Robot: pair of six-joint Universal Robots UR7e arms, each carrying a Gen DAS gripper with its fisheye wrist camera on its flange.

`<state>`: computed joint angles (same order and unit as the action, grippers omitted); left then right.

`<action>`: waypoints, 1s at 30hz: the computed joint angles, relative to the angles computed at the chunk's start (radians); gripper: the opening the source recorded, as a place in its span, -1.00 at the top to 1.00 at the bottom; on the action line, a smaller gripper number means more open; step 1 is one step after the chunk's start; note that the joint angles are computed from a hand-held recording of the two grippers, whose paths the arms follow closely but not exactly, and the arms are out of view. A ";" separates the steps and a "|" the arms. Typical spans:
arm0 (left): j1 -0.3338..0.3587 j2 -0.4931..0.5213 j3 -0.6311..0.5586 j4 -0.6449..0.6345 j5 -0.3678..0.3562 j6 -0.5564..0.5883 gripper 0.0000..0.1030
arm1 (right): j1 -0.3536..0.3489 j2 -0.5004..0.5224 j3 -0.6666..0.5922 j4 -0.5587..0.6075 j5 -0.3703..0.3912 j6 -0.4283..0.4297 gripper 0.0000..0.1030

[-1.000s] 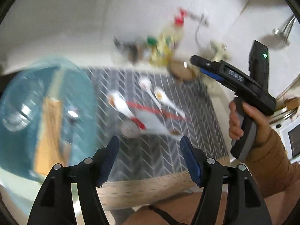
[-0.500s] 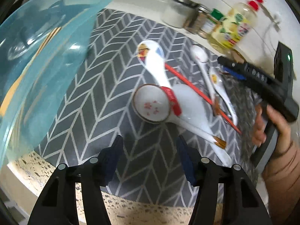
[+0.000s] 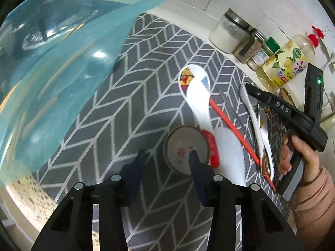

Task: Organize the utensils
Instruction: 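Grasp the small flowered bowl with the left tool while the right tool grasps a flowered ceramic spoon, then carry the bowl and spoon into the blue basin and open both tools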

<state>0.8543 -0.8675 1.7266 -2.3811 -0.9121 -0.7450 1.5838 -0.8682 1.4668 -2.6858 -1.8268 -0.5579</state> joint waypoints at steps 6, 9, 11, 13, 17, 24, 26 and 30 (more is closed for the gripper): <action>-0.024 0.047 -0.018 0.001 0.043 0.111 0.65 | 0.021 0.003 0.070 -0.154 -0.058 -0.166 0.50; -0.010 0.029 -0.009 -0.045 -0.047 0.106 0.81 | 0.011 -0.024 0.083 -0.147 -0.013 -0.108 0.81; -0.020 0.012 0.005 -0.067 -0.056 0.115 0.85 | 0.003 -0.058 0.113 -0.179 0.033 -0.054 0.81; -0.041 -0.016 0.032 -0.123 -0.061 0.158 0.88 | -0.003 -0.096 0.141 -0.185 0.092 -0.007 0.81; -0.091 -0.068 0.076 -0.192 -0.044 0.266 0.85 | 0.009 -0.171 0.216 -0.280 0.173 0.018 0.81; -0.132 -0.178 0.112 -0.246 -0.072 0.374 0.84 | 0.100 -0.242 0.281 -0.454 0.194 0.049 0.81; -0.137 -0.210 0.099 -0.235 -0.068 0.400 0.84 | 0.129 -0.249 0.277 -0.461 0.195 0.047 0.81; -0.137 -0.297 0.079 -0.222 -0.065 0.472 0.84 | 0.217 -0.224 0.223 -0.449 0.196 0.077 0.81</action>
<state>0.7174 -1.1649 1.8056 -2.6035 -0.9771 -0.2733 1.8008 -1.0925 1.6896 -3.1350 -1.6310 -0.4814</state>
